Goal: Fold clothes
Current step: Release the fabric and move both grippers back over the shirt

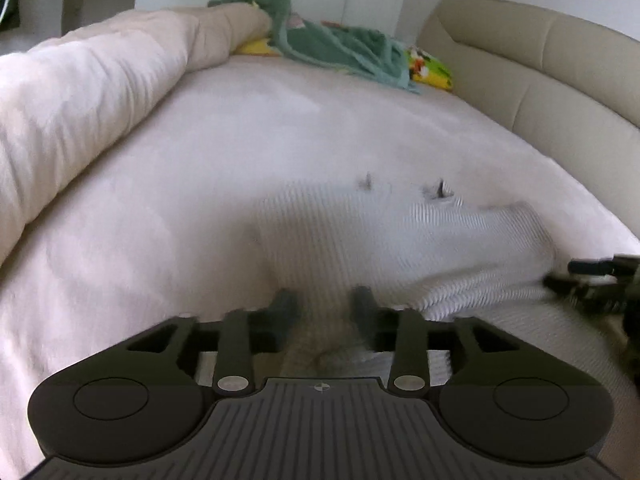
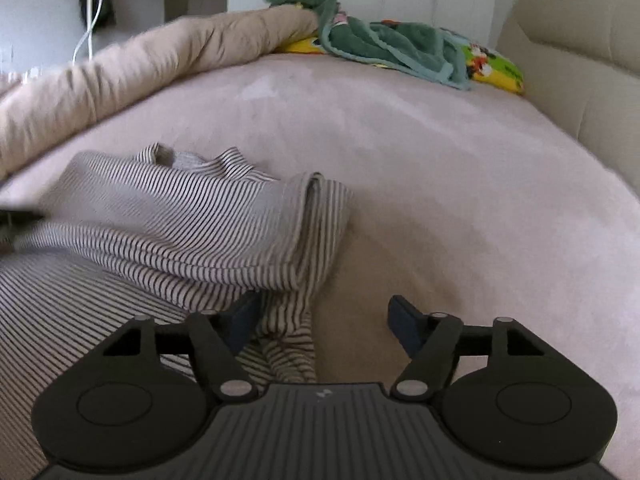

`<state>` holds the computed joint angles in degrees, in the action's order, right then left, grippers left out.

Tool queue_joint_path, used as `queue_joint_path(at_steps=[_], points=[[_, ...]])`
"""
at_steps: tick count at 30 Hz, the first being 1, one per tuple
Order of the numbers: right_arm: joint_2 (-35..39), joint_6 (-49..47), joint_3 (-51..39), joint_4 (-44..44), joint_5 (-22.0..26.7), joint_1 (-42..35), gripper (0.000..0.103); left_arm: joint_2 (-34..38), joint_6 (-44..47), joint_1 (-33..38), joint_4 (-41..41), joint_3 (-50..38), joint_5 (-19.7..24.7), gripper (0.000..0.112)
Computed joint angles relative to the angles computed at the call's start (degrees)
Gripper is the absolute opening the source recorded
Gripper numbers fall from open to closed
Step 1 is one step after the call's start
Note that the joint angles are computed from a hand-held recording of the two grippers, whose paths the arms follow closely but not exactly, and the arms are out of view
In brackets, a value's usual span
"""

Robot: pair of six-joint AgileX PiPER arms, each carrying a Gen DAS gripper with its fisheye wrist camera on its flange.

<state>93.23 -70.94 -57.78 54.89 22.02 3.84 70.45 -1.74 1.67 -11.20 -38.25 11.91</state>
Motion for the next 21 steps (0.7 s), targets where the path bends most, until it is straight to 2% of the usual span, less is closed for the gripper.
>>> queue_joint_path(at_steps=[3, 4, 6, 9, 11, 13, 14, 15, 17, 18, 19, 21], points=[[-0.5, -2.3, -0.9, 3.8, 4.1, -3.1, 0.068, -2.9, 17.2, 4.7, -16.5, 0.1, 4.1, 0.052], [-1.0, -3.2, -0.9, 5.0, 4.7, -3.8, 0.060, -3.6, 22.9, 6.5, -22.0, -0.4, 6.2, 0.049], [-2.5, -7.6, -0.8, 9.3, 5.4, -4.2, 0.053, -3.9, 34.4, 9.9, -33.1, -2.2, 10.8, 0.048], [-2.2, -8.5, -4.0, 12.1, 10.1, -3.9, 0.053, -2.6, 47.3, 11.9, -46.7, -5.4, 15.5, 0.048], [0.8, -3.6, -8.4, 8.9, 15.1, -3.1, 0.053, 0.1, 47.0, 10.1, -46.6, -8.0, 16.1, 0.051], [5.6, 4.8, -13.9, 1.9, 18.3, -1.1, 0.053, 5.3, 38.1, 7.0, -37.5, -11.0, 15.1, 0.050], [8.0, 9.3, -16.0, -2.9, 17.5, 0.4, 0.053, 7.6, 34.5, 6.1, -33.4, -12.0, 14.9, 0.046], [10.0, 11.6, -17.3, -6.0, 16.8, 1.2, 0.051, 8.8, 33.2, 6.0, -31.7, -12.3, 14.8, 0.036], [10.6, 10.3, -18.7, -6.3, 19.1, -0.1, 0.048, 7.8, 36.8, 9.3, -35.0, -12.6, 18.2, 0.033], [10.1, 10.0, -19.3, -6.1, 20.7, -1.2, 0.048, 6.9, 38.6, 12.1, -37.8, -13.1, 21.2, 0.040], [10.3, 11.5, -21.1, -6.2, 23.2, -2.7, 0.050, 5.8, 39.7, 15.3, -40.0, -13.7, 24.2, 0.059], [13.5, 16.5, -27.2, -6.8, 29.9, -5.6, 0.054, 6.0, 41.6, 21.0, -42.8, -15.9, 30.3, 0.078]])
